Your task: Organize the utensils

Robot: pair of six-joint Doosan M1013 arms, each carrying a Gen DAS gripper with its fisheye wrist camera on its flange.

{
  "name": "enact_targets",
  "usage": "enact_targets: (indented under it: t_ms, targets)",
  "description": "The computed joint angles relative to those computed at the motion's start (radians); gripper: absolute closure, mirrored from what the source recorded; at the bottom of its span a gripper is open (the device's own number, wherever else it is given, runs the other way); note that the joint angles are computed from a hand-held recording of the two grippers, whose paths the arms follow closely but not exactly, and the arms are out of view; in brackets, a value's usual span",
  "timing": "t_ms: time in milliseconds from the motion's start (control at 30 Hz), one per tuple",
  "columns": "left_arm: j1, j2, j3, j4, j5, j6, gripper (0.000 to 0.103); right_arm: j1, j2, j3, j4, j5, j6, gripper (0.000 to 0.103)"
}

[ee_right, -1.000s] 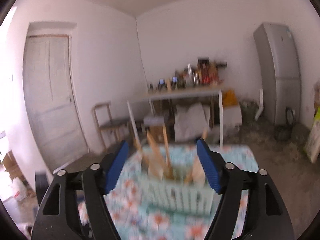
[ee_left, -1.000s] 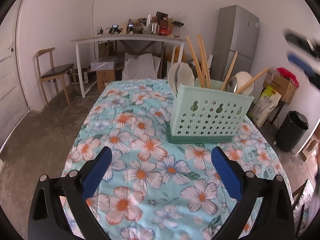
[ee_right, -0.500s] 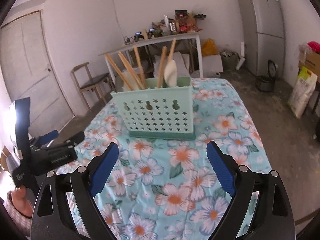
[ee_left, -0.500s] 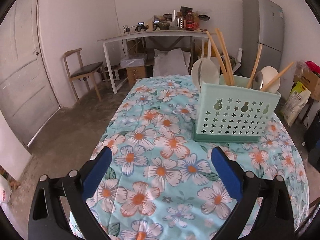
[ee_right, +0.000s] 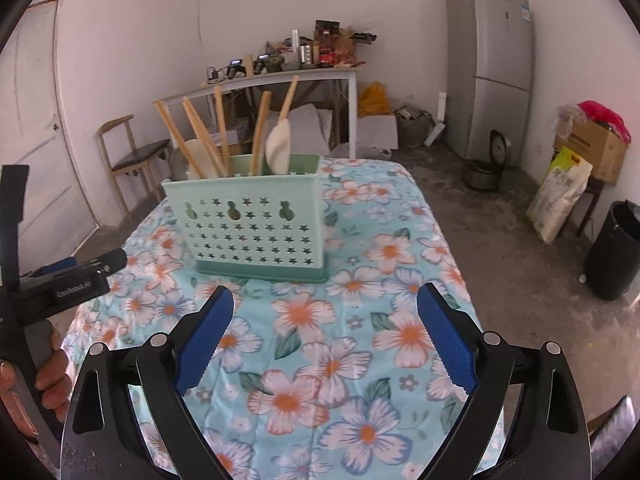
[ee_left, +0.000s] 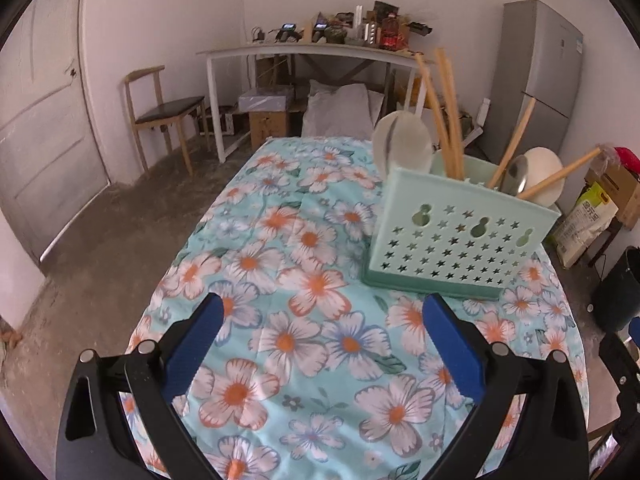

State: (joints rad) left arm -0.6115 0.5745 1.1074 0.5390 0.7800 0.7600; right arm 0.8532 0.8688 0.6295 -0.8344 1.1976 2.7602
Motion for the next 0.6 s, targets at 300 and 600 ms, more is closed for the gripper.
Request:
enact_targets:
  t_ms: [300,600]
  targets:
    - [-0.030,0.029,-0.046,0.085,0.058,0.063,0.006,-0.005,-0.015,0.032,-0.021,0.014,0.031,0.014]
    - [-0.039,0.038,-0.064,0.161,0.132,-0.029,0.006,-0.008,-0.037,0.073,-0.054,0.027,0.086,0.014]
